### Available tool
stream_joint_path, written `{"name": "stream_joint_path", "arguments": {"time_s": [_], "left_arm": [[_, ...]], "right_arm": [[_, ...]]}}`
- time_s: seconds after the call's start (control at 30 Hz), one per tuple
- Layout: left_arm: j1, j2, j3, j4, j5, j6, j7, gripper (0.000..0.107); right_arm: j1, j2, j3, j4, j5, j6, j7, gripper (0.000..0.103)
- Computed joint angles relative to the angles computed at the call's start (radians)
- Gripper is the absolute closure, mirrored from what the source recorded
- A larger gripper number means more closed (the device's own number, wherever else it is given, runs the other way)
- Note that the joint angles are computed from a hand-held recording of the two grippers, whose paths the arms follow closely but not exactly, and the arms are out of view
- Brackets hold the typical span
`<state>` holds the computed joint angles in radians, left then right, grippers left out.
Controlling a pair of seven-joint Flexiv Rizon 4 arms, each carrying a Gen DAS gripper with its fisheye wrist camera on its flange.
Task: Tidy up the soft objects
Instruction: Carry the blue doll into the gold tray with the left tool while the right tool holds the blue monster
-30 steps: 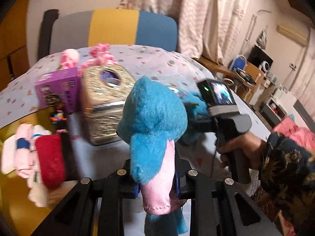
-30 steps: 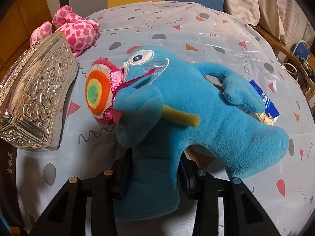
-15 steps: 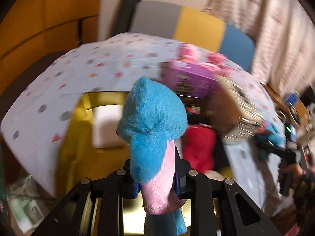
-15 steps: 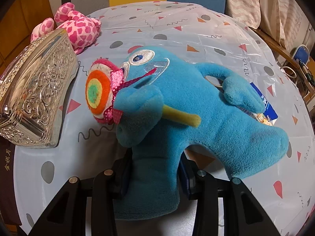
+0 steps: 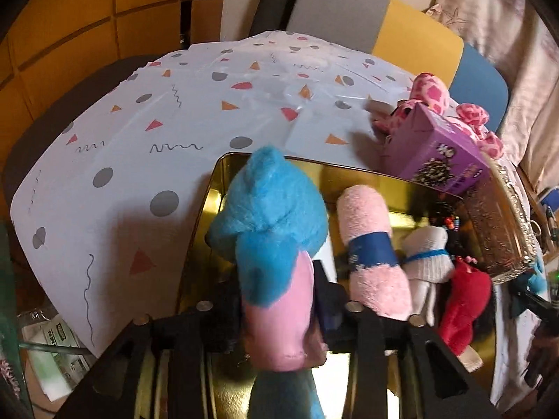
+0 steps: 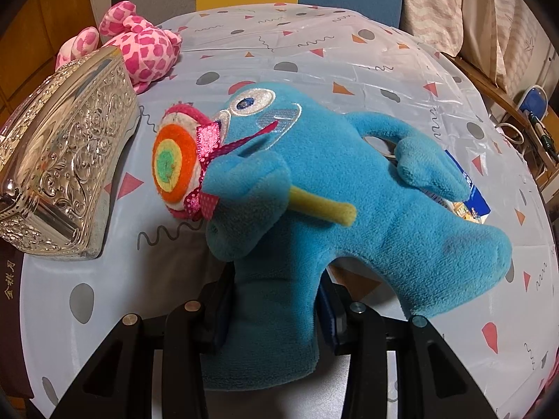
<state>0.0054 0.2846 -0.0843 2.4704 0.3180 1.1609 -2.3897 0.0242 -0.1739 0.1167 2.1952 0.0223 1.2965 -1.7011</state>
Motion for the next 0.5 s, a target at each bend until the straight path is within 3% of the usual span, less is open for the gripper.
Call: {"name": "stream_joint_path", "arguments": {"time_s": [0.27, 0.5], "left_arm": [[0.029, 0.04, -0.055, -0.018, 0.114, -0.049, -0.088, 0.049], [0.059, 0.12, -0.158, -0.081, 0.278, -0.19, -0.191, 0.021]], "right_arm": [[0.002, 0.001, -0.002, 0.003, -0.005, 0.002, 0.006, 0.062], [0.002, -0.001, -0.005, 0.005, -0.014, 0.008, 0.01, 0.062]]}}
